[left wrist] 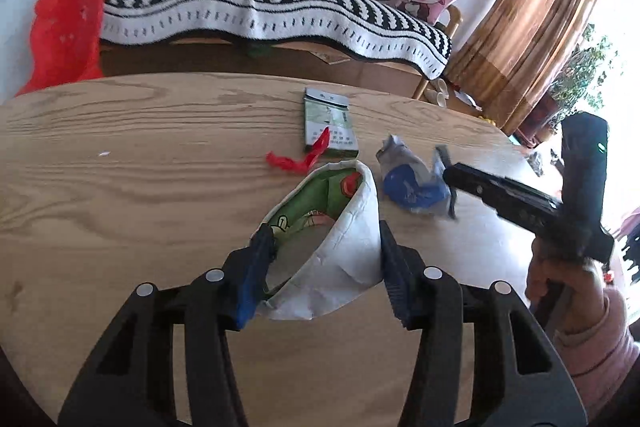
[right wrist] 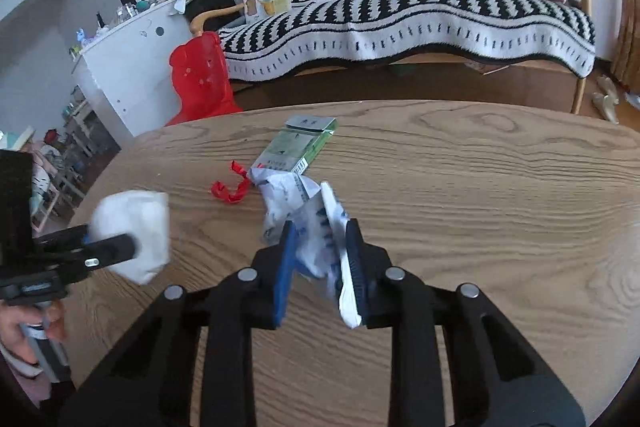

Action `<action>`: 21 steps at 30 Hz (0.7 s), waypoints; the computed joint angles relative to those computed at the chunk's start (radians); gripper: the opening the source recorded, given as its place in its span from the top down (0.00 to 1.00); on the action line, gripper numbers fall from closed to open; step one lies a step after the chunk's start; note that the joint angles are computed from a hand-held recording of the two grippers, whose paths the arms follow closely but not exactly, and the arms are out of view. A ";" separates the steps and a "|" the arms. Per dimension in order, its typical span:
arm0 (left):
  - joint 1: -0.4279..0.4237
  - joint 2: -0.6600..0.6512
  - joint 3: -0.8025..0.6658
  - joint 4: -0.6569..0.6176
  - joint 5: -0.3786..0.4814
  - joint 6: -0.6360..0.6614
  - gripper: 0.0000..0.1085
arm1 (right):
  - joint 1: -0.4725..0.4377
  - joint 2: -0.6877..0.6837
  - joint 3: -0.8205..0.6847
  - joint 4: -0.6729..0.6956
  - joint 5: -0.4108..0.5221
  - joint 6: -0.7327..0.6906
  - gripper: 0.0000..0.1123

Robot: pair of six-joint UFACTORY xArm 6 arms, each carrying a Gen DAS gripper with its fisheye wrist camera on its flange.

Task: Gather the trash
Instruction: 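Grasp the white paper bag with the left tool while the right tool grasps the white-blue plastic bag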

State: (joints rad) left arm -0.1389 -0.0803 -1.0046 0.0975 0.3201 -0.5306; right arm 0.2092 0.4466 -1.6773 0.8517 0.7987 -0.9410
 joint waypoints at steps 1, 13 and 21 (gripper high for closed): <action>-0.001 -0.034 0.026 0.054 0.015 -0.040 0.53 | 0.005 -0.015 0.025 0.003 -0.032 -0.015 0.58; 0.050 -0.078 0.097 0.171 0.049 -0.151 0.53 | 0.042 0.117 -0.143 -0.208 0.030 0.184 0.49; 0.043 -0.063 0.077 0.081 0.029 -0.094 0.53 | 0.026 -0.018 0.031 -0.172 -0.008 0.151 0.55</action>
State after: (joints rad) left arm -0.0957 -0.1436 -0.9277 0.1784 0.3487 -0.6247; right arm 0.2351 0.4283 -1.6462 0.6800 0.7910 -0.7901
